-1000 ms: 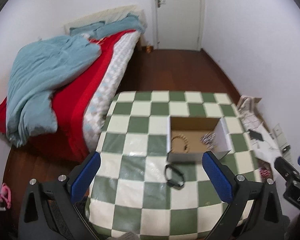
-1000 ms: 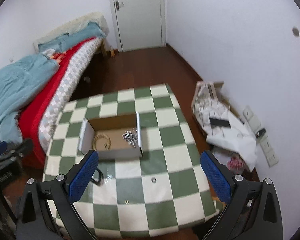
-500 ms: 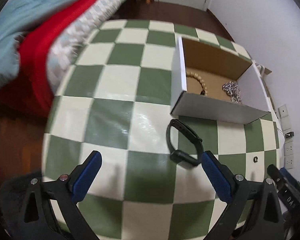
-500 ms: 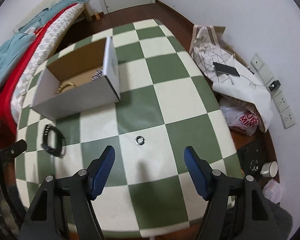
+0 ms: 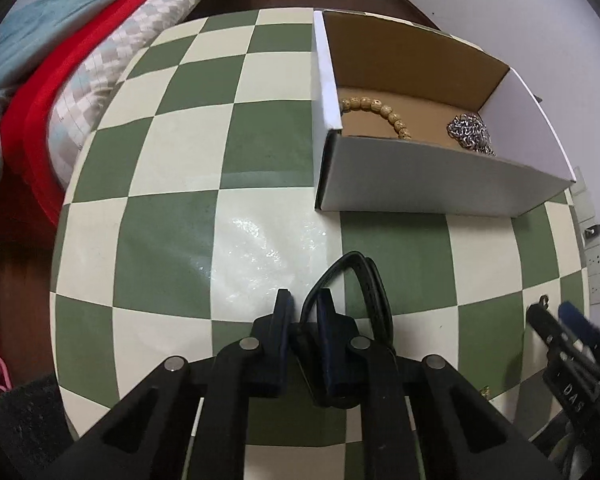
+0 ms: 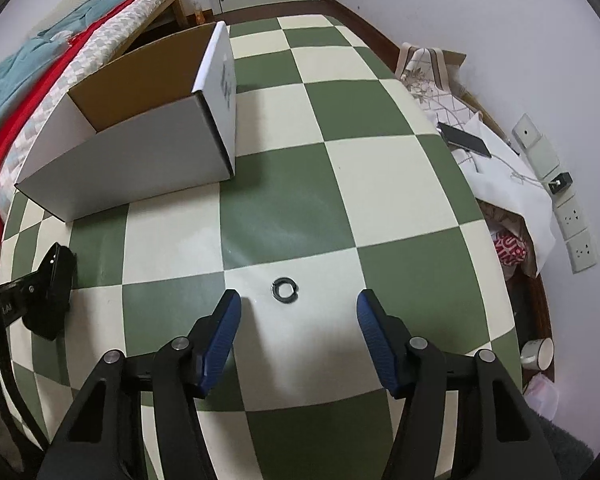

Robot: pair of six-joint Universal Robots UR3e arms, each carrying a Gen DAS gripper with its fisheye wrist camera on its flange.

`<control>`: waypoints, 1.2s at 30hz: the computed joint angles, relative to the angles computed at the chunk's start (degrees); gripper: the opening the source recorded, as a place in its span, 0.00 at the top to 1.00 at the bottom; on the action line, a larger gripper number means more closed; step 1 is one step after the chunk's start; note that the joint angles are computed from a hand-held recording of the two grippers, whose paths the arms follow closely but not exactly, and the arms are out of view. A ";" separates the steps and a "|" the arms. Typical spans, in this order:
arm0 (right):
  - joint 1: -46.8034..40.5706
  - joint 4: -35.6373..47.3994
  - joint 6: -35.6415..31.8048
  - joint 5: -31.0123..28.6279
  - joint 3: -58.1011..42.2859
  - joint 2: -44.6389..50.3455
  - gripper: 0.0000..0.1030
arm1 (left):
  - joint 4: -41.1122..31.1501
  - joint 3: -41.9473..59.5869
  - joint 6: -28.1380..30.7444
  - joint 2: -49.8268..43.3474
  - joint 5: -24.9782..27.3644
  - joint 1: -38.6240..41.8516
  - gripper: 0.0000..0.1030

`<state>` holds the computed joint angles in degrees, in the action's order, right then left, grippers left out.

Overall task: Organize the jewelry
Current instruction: 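Grasp the small black ring with the right gripper while the left gripper holds the watch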

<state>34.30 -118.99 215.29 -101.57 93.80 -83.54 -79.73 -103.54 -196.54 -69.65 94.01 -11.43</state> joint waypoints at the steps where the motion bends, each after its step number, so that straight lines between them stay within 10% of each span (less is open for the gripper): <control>1: 0.30 -0.21 -0.12 -0.53 -0.22 0.36 0.39 | -0.03 -0.03 -0.38 0.09 1.10 -0.96 0.90; 21: 3.52 -1.80 -0.45 -3.49 -1.98 2.24 0.86 | 1.24 -1.68 -3.81 0.70 6.18 -6.64 0.90; 36: 3.76 -2.76 -0.02 -2.83 -0.62 0.77 0.87 | 0.54 1.08 -5.44 0.85 8.08 -9.65 0.90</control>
<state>38.06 -121.75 215.27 -104.40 93.19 -82.77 -79.19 -102.46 -201.98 -68.80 102.09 -21.08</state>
